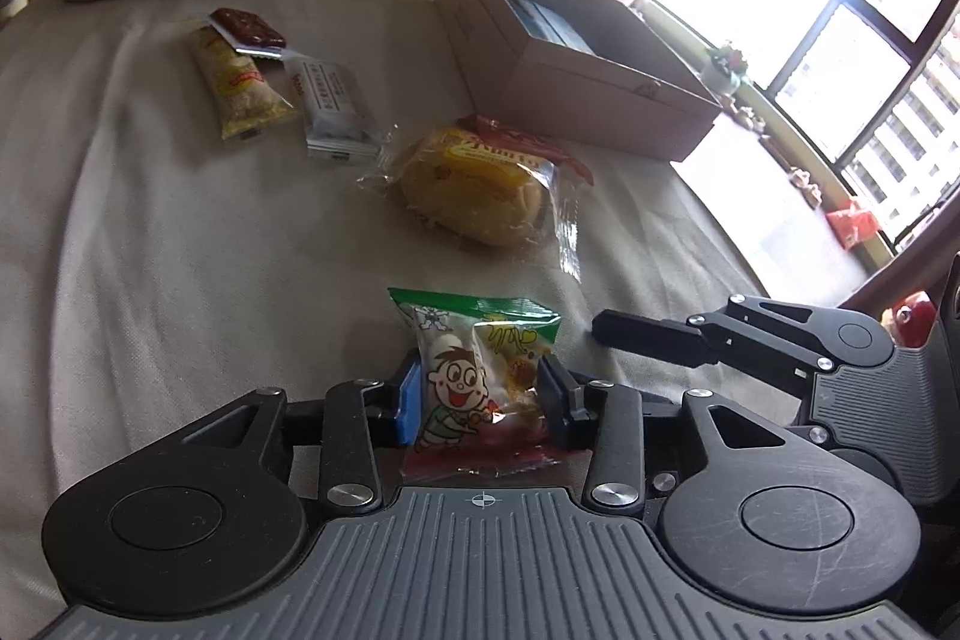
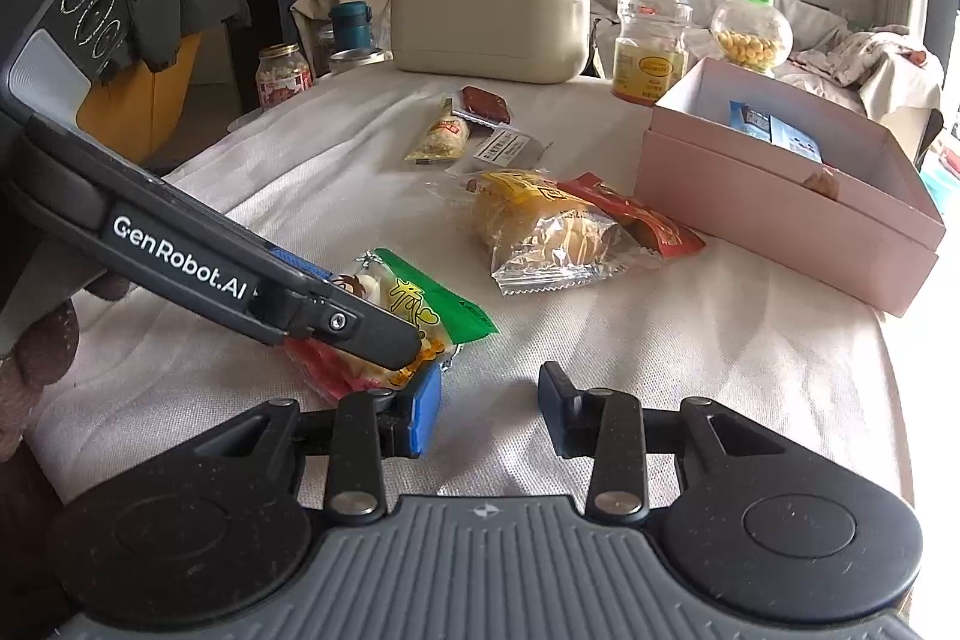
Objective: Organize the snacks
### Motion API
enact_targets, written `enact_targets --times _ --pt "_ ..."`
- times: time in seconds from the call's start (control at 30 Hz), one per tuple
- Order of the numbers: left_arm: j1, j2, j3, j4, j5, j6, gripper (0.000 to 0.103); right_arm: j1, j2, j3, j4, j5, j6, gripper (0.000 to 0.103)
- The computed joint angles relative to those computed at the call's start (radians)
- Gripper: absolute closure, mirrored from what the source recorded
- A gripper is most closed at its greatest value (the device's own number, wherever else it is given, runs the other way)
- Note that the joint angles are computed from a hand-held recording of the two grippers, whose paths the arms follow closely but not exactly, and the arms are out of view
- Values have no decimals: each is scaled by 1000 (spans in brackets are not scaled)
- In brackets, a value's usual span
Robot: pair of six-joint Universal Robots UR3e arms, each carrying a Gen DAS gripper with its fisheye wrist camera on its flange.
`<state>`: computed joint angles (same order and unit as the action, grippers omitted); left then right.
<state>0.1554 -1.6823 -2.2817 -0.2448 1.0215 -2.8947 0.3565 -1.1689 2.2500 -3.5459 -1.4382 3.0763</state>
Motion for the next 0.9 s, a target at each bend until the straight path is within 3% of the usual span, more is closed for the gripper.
enact_targets --times 0.13,0.23,0.27,0.33,0.5,0.7,0.83,0.9 --pt "20 43 -39 -26 -13 63 60 -5 -3 14 -14 4 -5 61" --pt "32 62 -85 13 -24 104 63 -8 -10 34 -36 -16 5 41" --pt "24 69 -91 22 -7 102 70 -12 -14 47 -55 -23 11 38" --pt "27 86 -104 19 -10 107 71 -25 -32 73 -97 -35 21 36" --pt "41 152 -169 45 -11 125 74 -18 -22 31 -157 -105 -3 21" --pt "94 291 -233 -1 22 127 76 -15 58 -237 62 3 -47 21" --pt "152 347 -274 12 60 109 76 25 172 -485 278 -41 23 21" --pt "187 355 -283 18 59 102 76 38 177 -524 353 -15 27 19"
